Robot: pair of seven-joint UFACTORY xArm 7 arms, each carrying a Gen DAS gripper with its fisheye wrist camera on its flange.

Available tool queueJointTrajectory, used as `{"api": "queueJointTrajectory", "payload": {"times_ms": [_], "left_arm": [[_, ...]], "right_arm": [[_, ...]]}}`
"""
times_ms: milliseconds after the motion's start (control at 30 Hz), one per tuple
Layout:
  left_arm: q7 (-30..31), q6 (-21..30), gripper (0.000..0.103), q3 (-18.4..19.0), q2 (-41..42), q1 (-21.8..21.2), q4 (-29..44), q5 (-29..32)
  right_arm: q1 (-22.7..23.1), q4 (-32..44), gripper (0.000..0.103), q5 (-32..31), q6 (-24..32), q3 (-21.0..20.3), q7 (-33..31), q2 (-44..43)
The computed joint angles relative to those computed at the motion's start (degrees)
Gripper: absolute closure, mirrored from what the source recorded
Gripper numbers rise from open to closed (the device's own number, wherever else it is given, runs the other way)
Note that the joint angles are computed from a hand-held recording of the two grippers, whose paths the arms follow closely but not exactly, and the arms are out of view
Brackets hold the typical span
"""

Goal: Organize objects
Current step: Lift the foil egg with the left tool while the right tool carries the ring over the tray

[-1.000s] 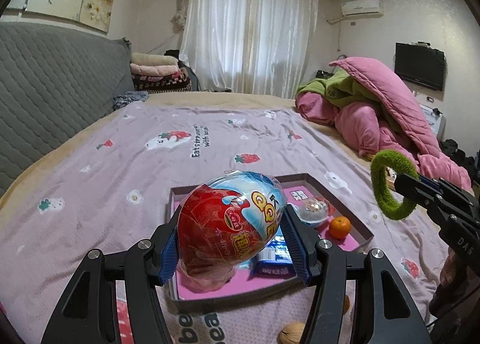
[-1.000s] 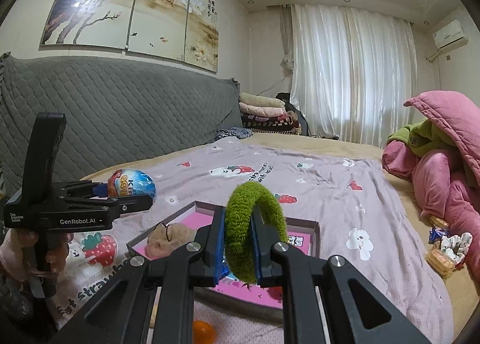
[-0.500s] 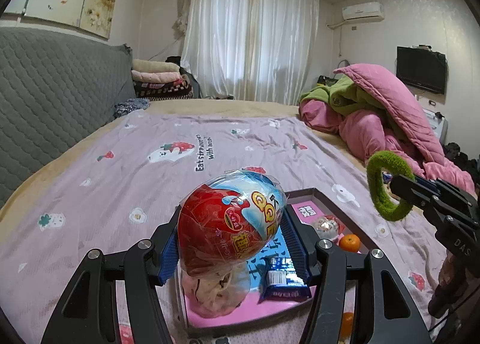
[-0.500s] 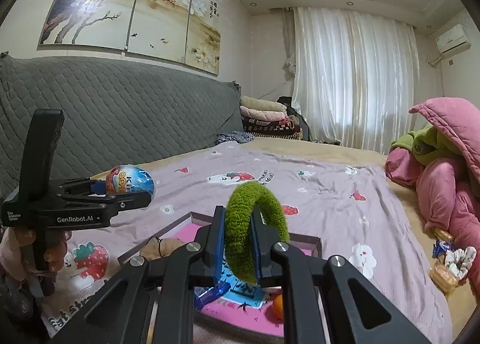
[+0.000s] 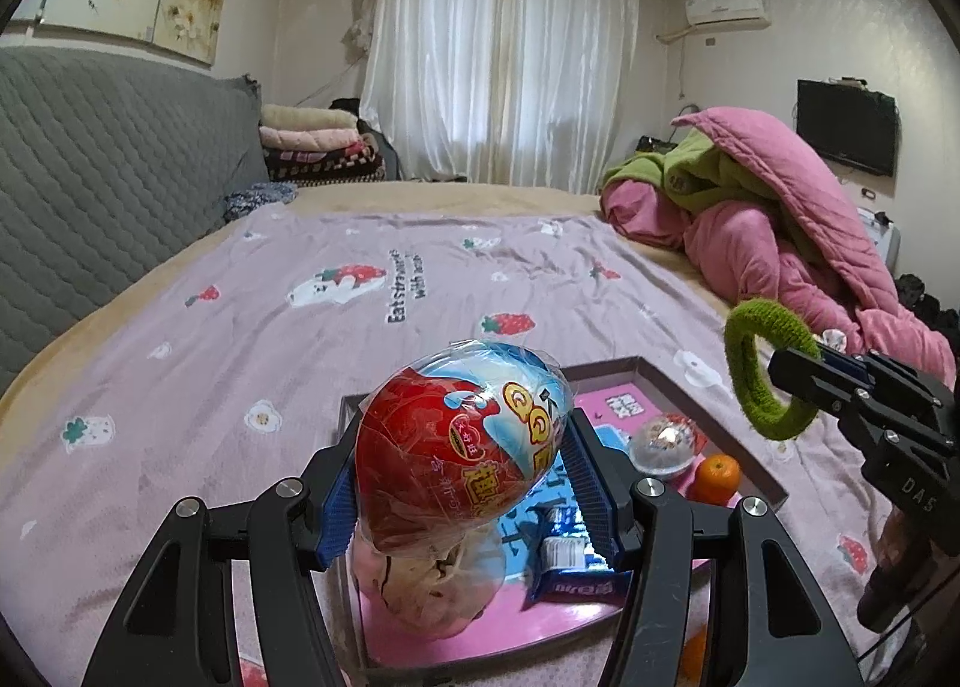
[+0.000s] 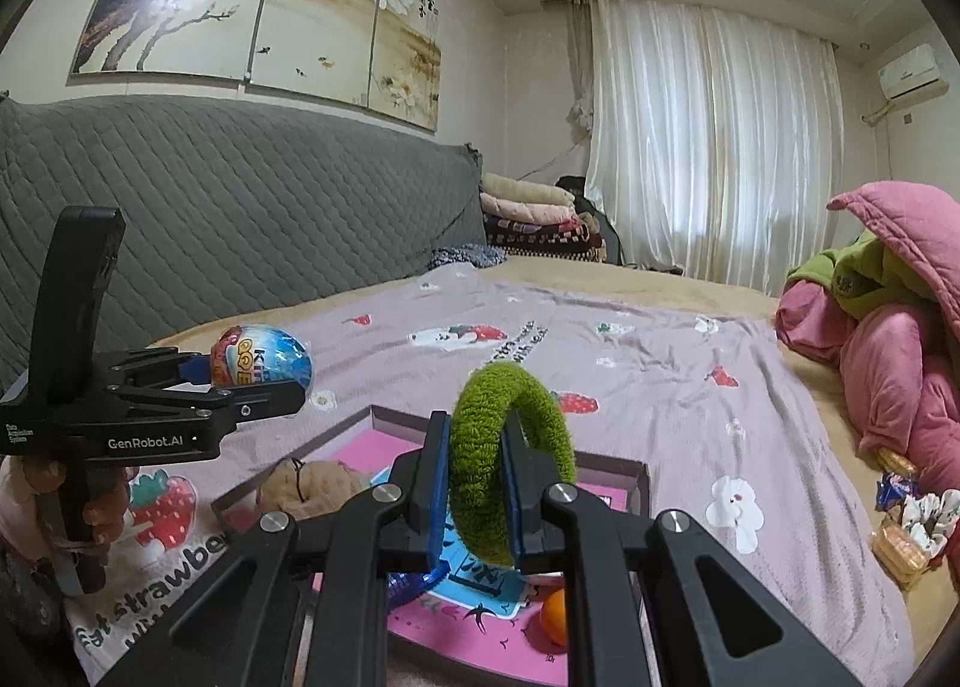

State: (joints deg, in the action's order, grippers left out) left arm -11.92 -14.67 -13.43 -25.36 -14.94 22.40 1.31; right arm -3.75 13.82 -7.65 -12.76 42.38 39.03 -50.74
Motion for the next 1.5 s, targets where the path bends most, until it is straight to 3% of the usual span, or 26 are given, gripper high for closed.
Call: {"api": "queueJointTrajectory", "payload": {"times_ms": [633,700,1167,1500], "left_arm": [[-1.2,-0.1,0.04,-8.5,1.1,5.9,-1.5,-2.2],[-1.2,0.0,0.04,-11.0,0.9,8.2,-1.5,-2.8],[-2.2,0.3,0.04,-15.0,0.8,11.8,-1.9,-3.3],[-2.5,0.5,0.04,-22.3,2.9,18.4,-1.2,-4.0]], "right_arm": [[0.7,-0.4,0.087,-0.2,0.0,0.8,-0.5,2.6],[0.1,-0.1,0.087,-0.3,-0.2,1.4,-0.5,2.9],[-1.2,0.2,0.087,-0.3,-0.2,3.5,0.1,4.3],[-1.2,1.0,0.087,-0.9,1.8,3.4,0.3,6.6]]}}
